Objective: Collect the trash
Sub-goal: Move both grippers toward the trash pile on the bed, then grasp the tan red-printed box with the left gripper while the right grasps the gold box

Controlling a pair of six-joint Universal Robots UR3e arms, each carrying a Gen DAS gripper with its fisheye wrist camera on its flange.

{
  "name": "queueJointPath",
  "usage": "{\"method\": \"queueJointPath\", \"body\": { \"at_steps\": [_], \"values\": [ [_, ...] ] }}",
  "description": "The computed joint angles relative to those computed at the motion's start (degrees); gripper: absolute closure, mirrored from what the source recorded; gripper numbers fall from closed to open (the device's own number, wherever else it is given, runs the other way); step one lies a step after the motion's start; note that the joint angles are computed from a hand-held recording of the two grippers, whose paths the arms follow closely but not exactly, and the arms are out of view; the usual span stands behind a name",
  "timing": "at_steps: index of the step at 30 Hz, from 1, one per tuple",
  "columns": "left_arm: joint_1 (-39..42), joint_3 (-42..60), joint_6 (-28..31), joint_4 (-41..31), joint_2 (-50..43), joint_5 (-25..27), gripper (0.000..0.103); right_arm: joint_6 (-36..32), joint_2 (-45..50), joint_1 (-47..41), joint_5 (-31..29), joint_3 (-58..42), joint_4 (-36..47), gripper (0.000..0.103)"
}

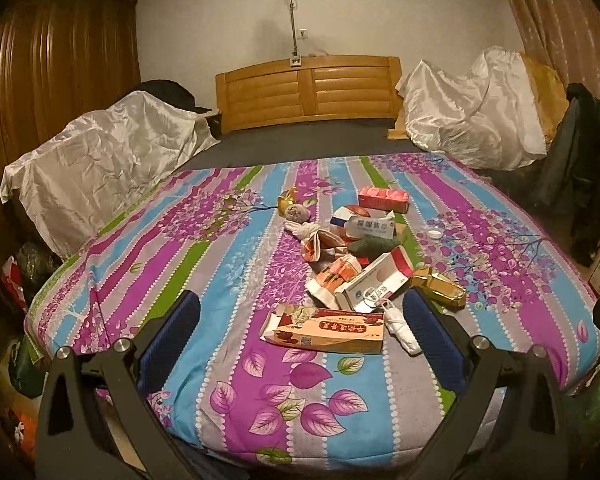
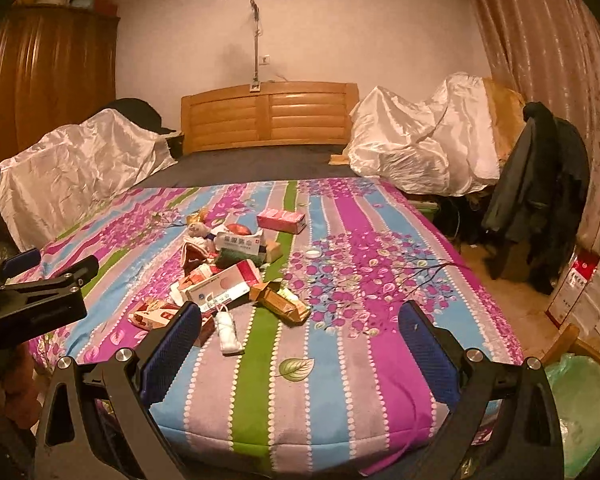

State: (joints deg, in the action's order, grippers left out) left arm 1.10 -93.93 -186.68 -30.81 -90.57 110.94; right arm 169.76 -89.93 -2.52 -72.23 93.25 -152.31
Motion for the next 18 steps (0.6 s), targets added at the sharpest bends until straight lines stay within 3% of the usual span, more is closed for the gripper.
{"method": "queueJointPath", "body": {
  "at_steps": [12,18],
  "values": [
    [-0.27,2.18,-0.90,-2.73,-2.38,-0.13,0.005,-1.35,-0.49,1.12,-2.04,1.07,1.26,0.005],
    [-0.17,4.13,-0.62,-3.88,-5.63,-0.57,0.005,-1.54,4.12,0.99,-2.09,-1.89,2.26,0.005]
  ]
}}
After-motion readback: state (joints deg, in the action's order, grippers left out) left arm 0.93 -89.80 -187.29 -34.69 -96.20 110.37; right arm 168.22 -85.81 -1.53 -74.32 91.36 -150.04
